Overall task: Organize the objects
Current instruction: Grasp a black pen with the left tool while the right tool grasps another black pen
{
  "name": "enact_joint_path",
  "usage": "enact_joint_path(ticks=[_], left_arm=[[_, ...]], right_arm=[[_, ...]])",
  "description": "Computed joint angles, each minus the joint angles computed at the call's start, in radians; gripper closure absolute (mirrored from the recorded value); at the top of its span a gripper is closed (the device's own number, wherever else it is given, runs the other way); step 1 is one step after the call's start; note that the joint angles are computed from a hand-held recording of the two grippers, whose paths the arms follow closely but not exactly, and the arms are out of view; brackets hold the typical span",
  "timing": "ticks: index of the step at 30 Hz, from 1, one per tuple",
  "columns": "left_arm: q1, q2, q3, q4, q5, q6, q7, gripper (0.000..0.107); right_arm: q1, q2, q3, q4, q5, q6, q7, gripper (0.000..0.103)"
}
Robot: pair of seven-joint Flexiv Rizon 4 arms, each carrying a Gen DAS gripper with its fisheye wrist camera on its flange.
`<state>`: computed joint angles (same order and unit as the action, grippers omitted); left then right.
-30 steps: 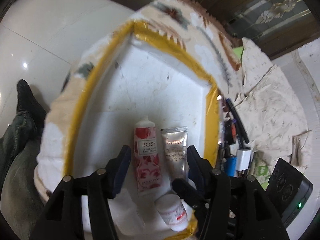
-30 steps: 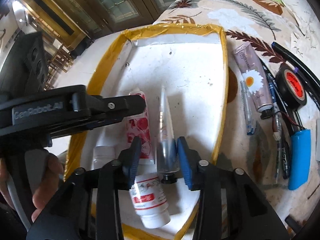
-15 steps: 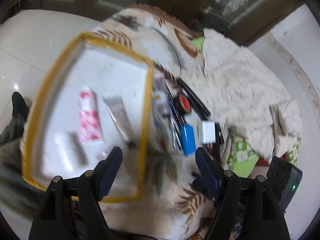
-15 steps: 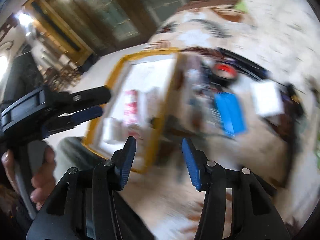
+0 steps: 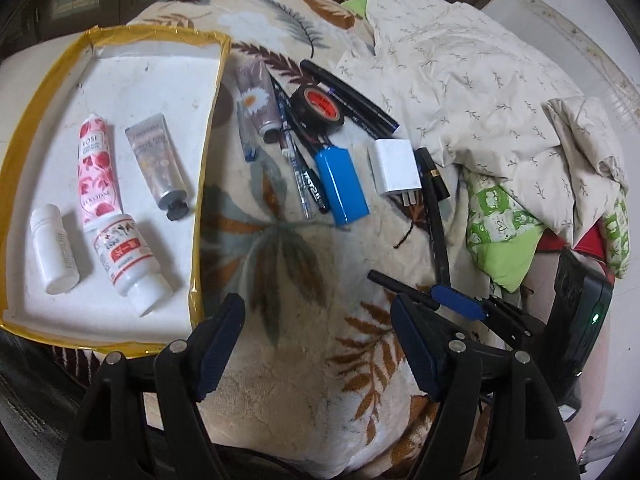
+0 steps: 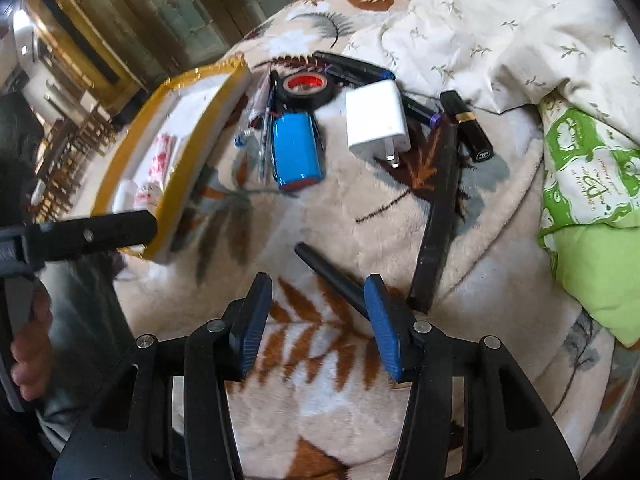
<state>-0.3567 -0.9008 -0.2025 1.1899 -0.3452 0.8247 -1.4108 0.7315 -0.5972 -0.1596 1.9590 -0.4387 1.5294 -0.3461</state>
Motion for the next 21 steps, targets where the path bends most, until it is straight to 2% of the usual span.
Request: enact_joint_path(ticks=[2,3,6,8,9,15,17,21], left_arm=[[0.0,-0.005,0.002,-0.01,-0.001,-0.012,-0.008,0.031],[-0.002,-0.008,0.005,-0.016,0.001,-0.018,-0.012,0.031],[-0.009,-0.018,0.007,-0.034,0.008,-0.037,-0.016,0.031],[-0.012,-0.027,0.001,-0.046,0.007,-0.062,-0.013,0.031],[-0.015,-0.028,0.0,-0.049,0.009,-0.069,-0.011,0.031],[-0.055,-0.028,0.013,-0.062,0.061,-0.06,0.046,0.031],[-0.07,-0.037,0.013,-0.083,0.089,-0.057,0.095,0.031],[-0.101,-0.071,-0.001,-0.137,0.14,-0.039,0.26,0.031]], right_arm=[[0.006,-0.001,-0.007,-0.008,-0.023,-0.042,-0.018,0.055],[0.03,0.004,-0.041,0.0,-0.04,-0.044,0.002,0.055],[0.123,0.027,-0.181,0.075,-0.056,0.083,0.087,0.055],[0.207,0.028,-0.288,0.106,-0.012,0.119,0.125,0.055],[0.22,0.024,-0.308,0.112,0.015,0.126,0.135,0.055],[0.17,-0.006,-0.268,0.072,0.134,0.096,0.14,0.055],[0.118,-0.013,-0.218,0.046,0.157,0.083,0.134,0.055],[-0.001,-0.026,-0.099,-0.001,0.179,0.054,0.122,0.055]])
